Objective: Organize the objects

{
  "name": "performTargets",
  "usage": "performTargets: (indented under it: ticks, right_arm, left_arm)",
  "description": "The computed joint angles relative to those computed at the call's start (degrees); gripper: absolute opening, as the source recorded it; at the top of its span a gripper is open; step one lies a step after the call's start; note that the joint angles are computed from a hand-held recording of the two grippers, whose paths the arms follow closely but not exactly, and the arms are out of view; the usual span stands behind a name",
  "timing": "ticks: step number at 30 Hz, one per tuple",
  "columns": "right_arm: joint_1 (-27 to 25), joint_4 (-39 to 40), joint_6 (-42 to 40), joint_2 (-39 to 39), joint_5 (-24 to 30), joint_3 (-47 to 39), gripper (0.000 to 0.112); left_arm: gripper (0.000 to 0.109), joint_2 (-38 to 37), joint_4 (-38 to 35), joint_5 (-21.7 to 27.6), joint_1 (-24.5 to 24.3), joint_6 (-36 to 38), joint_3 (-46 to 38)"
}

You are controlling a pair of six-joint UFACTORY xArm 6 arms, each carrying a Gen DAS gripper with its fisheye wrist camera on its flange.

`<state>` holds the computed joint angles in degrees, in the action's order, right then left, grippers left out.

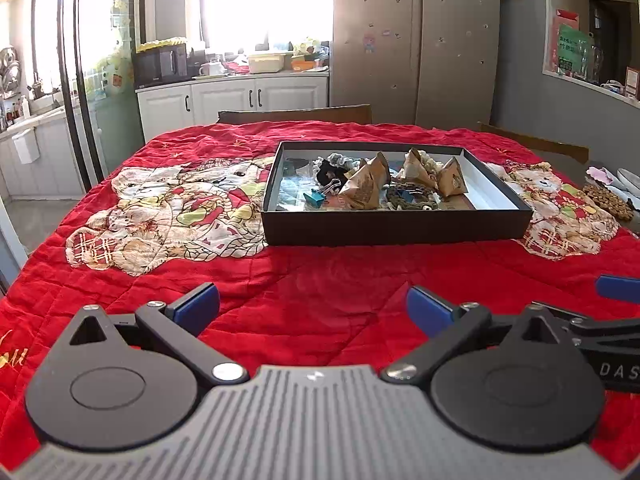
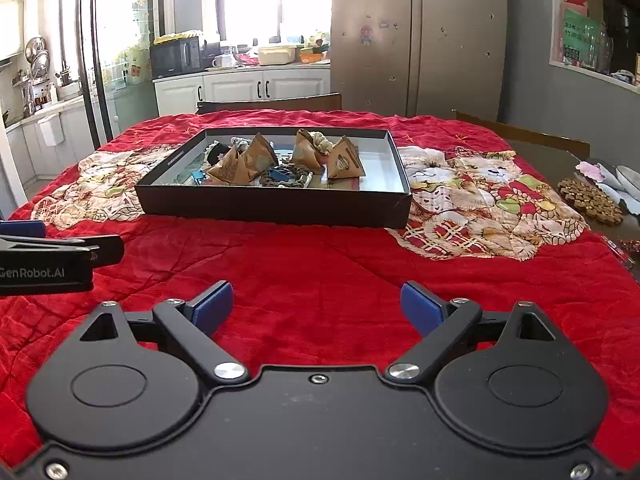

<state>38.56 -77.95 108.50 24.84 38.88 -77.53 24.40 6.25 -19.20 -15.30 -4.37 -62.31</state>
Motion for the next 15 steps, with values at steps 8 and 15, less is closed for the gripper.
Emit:
performTargets:
  ticks: [8,15]
  right_arm:
    - [0.0,0.4,-0.3,0.1,-0.2,0.0,0.092]
    - [0.0,0.6,-0.7,0.2,-0.4,-0.1,0.092]
  left_arm:
    - [0.103,-0.4,-1.0,-0.4,-0.4,1.5,0.7]
    - [0.103,-0.6,-0.4,-0.6,-0.3,1.3,1.0]
